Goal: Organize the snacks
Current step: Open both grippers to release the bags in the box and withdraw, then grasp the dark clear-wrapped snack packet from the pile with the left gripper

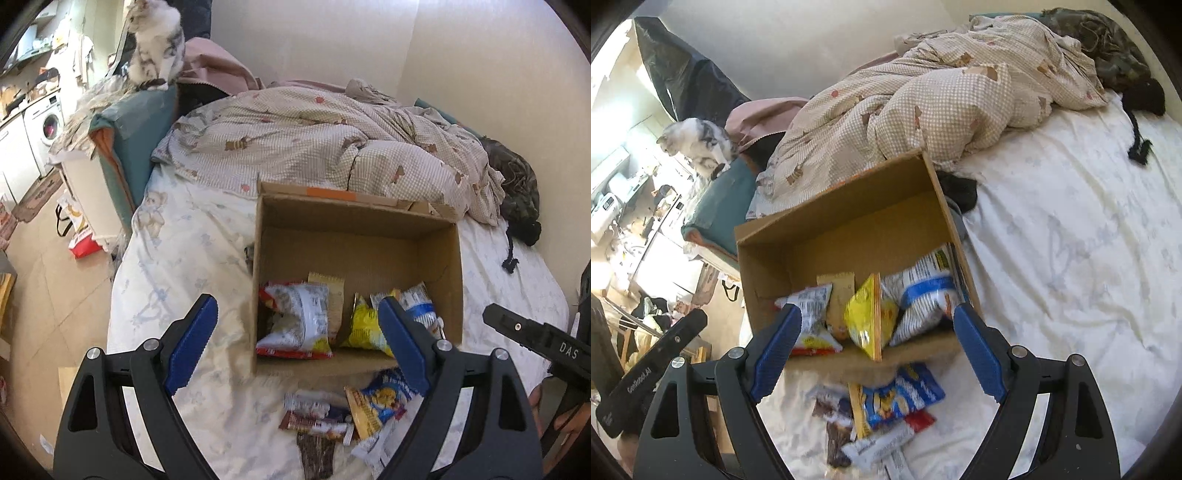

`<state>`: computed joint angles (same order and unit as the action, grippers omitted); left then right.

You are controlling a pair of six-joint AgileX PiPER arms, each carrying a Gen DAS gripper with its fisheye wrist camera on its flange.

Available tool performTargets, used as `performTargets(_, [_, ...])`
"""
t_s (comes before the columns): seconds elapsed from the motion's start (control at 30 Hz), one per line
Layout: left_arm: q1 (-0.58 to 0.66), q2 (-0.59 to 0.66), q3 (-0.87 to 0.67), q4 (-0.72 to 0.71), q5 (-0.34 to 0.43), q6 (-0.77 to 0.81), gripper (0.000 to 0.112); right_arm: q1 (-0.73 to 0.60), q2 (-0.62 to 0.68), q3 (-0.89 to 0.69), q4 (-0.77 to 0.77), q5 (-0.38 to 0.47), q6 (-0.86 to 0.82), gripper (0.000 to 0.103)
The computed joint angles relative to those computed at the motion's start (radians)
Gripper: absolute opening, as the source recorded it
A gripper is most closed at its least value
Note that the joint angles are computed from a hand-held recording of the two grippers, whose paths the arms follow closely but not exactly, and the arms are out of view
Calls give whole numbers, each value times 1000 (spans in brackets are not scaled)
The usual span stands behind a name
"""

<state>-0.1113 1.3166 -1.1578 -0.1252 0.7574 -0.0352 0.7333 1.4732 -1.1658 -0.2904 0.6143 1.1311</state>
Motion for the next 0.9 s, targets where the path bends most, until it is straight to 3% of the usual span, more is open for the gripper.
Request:
performTargets(0.3, [109, -149, 101, -97, 92, 102, 86, 94, -124, 118, -52, 30, 134, 87])
performTargets(0.47, [107, -182, 81, -76, 172, 77, 86, 133, -170, 158, -83, 33, 204, 87])
performTargets(0.6, [54, -234, 157, 6, 128, 89, 86, 143, -168, 163, -65, 33, 189, 87])
performTargets(0.63, [54, -219, 158, 16, 147, 62, 86, 144, -165, 162, -61, 38, 178, 87])
performTargets(0.73, [102, -191, 152, -88, 182, 104, 86, 142, -171, 173, -45, 48, 168, 87])
performTargets(0.9, [46, -210, 206, 22, 144, 56, 86, 129, -196, 203, -29, 42, 181, 87])
